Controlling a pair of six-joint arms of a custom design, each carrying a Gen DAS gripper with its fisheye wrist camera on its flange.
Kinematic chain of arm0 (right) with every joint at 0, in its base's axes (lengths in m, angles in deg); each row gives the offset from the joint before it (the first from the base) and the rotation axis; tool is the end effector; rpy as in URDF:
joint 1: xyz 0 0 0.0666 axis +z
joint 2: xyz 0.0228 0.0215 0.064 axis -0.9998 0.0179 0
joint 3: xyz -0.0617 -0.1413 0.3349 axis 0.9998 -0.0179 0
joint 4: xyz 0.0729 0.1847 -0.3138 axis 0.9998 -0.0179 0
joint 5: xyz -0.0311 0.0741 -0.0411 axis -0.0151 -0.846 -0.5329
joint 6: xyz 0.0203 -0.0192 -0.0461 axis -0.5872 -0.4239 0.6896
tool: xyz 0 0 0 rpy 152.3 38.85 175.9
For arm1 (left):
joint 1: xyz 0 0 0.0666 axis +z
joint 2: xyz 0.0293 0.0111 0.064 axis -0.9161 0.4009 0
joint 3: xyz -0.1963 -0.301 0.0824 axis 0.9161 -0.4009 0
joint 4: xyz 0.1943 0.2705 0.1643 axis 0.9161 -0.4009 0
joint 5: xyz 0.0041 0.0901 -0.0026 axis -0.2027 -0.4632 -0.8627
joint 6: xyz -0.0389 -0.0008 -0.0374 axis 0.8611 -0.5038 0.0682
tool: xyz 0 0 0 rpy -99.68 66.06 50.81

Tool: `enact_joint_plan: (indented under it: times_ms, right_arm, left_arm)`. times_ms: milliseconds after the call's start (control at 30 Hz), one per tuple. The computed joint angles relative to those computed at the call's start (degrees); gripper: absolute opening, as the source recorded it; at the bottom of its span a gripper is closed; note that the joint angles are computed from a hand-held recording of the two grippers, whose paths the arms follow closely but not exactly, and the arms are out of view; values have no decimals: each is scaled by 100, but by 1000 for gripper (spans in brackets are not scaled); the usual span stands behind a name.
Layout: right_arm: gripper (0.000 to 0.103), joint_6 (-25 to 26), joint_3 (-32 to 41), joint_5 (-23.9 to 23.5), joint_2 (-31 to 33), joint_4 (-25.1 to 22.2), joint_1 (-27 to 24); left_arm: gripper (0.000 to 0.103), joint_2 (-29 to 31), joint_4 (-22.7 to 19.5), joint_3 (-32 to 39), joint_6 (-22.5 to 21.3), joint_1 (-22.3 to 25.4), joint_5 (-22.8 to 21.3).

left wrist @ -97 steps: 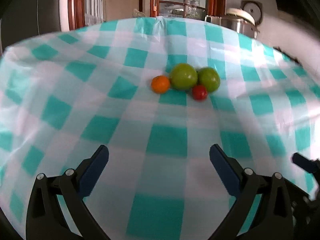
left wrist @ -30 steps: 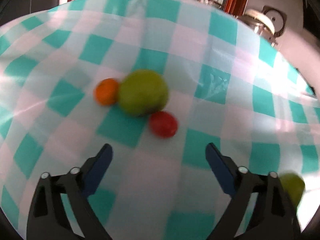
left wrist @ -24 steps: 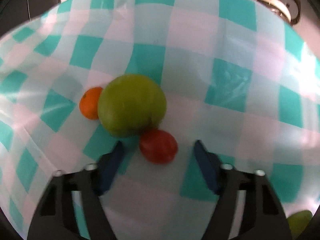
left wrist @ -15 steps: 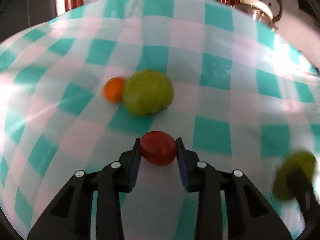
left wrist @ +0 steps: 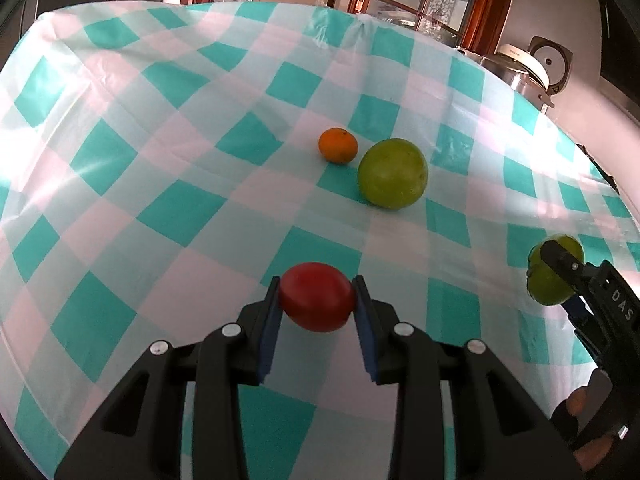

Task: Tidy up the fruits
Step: 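Carry the tomato in the left tool and the green apple in the right tool to the box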

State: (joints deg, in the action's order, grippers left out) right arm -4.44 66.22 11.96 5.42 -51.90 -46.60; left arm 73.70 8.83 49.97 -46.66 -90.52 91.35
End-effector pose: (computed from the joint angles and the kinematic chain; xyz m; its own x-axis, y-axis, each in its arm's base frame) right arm 0.2697 0.2100 0.4127 -0.2213 0.6914 -0.6877 0.5202 0.6802 0.5164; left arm 0.4012 -0.1866 0.4356 -0.7060 0.1824 -0.6843 0.4213 0.8849 -0.1987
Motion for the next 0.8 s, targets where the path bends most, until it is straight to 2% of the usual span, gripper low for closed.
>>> enact_joint_plan:
  times_ms: [167,400,533,600,667,800]
  right_arm:
    - [59,74,-41,21,-35,112,15]
    - [59,227,-92,-43,-74,311,-1]
    - [59,465,-87,-396,-71,446,-93]
    - [59,480,-3,-553,-13,362,-67]
    - [59,133,153,-339,78,13,240]
    - [59,-589,417,18,308,-216,1134]
  left_arm:
    - [35,-65,45,-39,4,27,148]
    - [35,-343,247,-286,-14,72,61]
    - [35,-651,357,-552,64,249,172]
    - [35,-832,288,-688,19,321,116]
    - [35,-1194,195,-939,-140,490,175]
    - [36,-1912,-48,-1361,-680,1003,376]
